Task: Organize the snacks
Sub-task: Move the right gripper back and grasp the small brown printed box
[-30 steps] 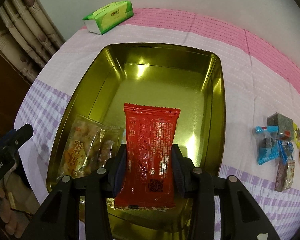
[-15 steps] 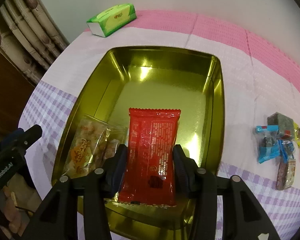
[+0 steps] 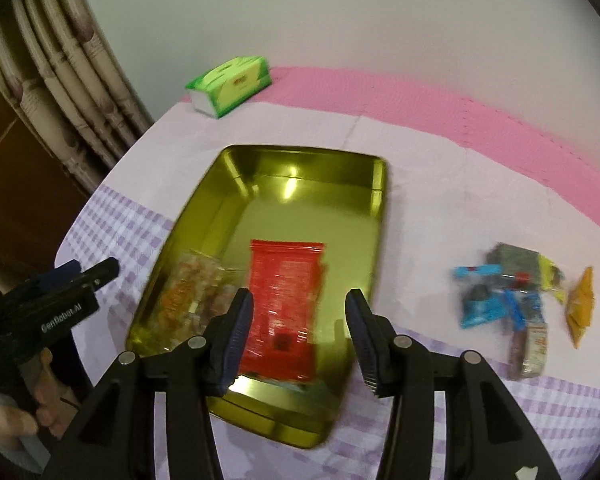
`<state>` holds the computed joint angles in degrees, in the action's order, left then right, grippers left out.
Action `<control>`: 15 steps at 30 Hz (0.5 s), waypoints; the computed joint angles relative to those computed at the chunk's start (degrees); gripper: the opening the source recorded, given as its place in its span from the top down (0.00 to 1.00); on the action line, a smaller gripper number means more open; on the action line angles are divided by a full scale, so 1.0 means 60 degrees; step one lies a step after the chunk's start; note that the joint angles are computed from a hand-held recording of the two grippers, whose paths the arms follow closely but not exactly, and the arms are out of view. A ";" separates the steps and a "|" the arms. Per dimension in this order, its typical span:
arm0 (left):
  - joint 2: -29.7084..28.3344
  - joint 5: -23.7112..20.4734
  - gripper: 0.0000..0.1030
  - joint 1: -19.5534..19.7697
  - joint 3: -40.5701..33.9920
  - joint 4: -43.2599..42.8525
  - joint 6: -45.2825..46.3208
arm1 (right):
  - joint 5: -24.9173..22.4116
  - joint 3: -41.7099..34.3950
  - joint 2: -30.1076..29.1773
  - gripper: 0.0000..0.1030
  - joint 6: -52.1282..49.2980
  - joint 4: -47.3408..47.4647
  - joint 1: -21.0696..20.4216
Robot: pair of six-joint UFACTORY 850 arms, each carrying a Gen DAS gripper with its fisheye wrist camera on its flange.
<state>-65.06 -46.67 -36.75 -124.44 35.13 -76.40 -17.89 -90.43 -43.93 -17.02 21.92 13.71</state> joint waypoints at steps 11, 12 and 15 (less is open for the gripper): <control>-0.0087 -0.0088 0.34 -0.0038 -0.0129 0.0013 0.0131 | 0.0587 0.1079 0.0530 0.55 0.4143 -0.3741 -0.1342; -0.0107 -0.0112 0.34 -0.0046 -0.0156 0.0015 0.0163 | 0.0595 0.1121 0.0512 0.55 0.4504 -0.4063 -0.1435; -0.0157 -0.0183 0.34 -0.0081 -0.0233 0.0067 0.0255 | 0.0553 0.1200 0.0404 0.55 0.4636 -0.4102 -0.1701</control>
<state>-66.00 -47.77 -37.23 -125.84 35.53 -74.87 -14.57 -83.23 -41.51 10.80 -2.69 3.51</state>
